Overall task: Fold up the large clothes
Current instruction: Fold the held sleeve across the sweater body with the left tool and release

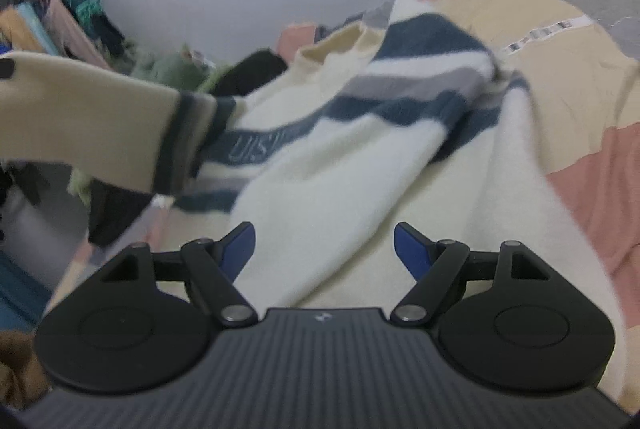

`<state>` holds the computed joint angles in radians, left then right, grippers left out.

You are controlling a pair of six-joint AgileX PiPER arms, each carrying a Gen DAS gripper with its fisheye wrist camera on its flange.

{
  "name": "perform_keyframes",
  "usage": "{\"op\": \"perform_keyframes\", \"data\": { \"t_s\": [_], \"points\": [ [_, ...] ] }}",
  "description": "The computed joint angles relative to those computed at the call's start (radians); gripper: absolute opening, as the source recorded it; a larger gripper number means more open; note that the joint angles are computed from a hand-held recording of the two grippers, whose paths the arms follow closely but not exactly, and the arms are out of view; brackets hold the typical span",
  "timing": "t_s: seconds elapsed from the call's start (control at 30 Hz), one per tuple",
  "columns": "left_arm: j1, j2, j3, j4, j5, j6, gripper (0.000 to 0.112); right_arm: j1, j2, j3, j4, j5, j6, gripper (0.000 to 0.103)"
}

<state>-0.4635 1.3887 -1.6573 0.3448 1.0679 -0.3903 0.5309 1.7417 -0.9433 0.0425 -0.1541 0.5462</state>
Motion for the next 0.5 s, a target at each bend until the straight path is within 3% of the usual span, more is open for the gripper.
{"op": "perform_keyframes", "data": {
  "t_s": [0.1, 0.17, 0.37, 0.5],
  "points": [
    [-0.157, 0.061, 0.015, 0.051, -0.024, -0.136, 0.007, -0.031, -0.050, 0.072, 0.007, -0.040, 0.030, 0.078],
    [-0.228, 0.110, 0.031, 0.050, -0.050, -0.193, 0.007, -0.070, -0.079, 0.122, -0.068, -0.064, 0.139, 0.078],
    [-0.316, 0.179, 0.165, 0.071, -0.174, -0.351, 0.007, -0.161, -0.134, 0.229, -0.231, -0.167, 0.351, 0.078],
    [-0.303, 0.159, 0.279, 0.080, -0.278, -0.396, 0.008, -0.140, -0.155, 0.272, -0.045, -0.208, 0.152, 0.079]
  ]
}}
